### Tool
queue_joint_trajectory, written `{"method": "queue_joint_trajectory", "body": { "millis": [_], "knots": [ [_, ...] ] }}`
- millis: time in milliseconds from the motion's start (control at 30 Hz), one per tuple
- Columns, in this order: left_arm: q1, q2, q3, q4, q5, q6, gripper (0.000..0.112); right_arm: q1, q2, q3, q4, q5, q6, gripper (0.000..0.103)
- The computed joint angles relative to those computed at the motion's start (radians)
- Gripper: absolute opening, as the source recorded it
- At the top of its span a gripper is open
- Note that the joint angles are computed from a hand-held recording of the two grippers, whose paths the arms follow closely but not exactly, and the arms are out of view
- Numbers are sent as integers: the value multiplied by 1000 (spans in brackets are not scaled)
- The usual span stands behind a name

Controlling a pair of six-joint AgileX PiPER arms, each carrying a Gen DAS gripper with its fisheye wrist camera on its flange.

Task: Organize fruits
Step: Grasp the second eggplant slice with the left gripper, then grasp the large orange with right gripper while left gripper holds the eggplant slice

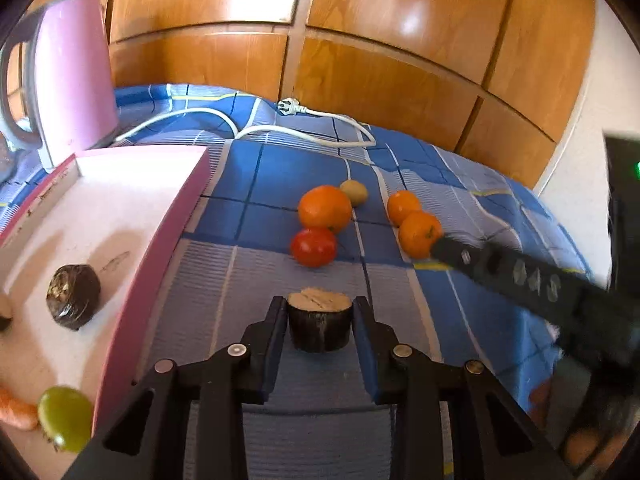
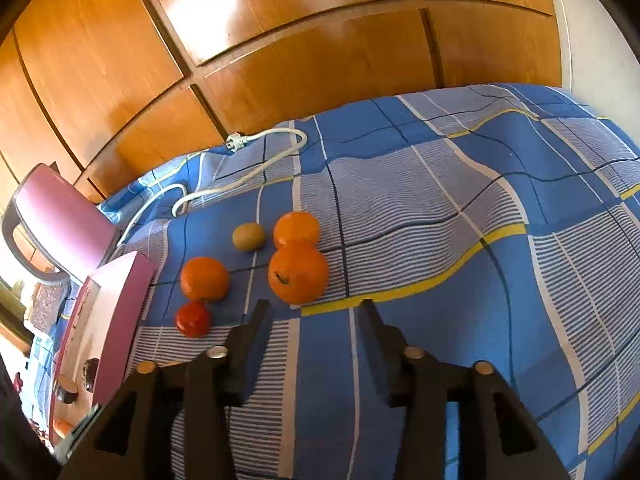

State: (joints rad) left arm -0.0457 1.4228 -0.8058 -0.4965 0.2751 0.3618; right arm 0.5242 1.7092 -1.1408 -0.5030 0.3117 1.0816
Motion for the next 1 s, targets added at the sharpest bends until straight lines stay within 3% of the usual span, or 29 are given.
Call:
{"method": "queue_joint_trajectory", "body": {
  "millis": [100, 233, 400, 500, 600, 1000],
  "knots": [
    [-6, 20, -2, 64, 0, -66, 33, 8, 22, -24, -16, 7, 0, 52],
    [30, 21, 4, -104, 17, 93, 33, 23, 66, -81, -11, 46, -42, 53],
    [52, 23, 16, -246, 21, 223, 33, 52, 121, -154, -124, 101, 8, 52],
    [78, 29, 18, -370, 43, 327, 33, 41, 153, -193, -62, 121, -58, 52],
    [104, 33, 23, -476, 67, 411, 33, 28, 172, -214, -3, 138, -100, 38],
    [109, 17, 42, -499, 64, 446, 33, -8, 158, -170, 111, 53, -190, 38]
  ]
}}
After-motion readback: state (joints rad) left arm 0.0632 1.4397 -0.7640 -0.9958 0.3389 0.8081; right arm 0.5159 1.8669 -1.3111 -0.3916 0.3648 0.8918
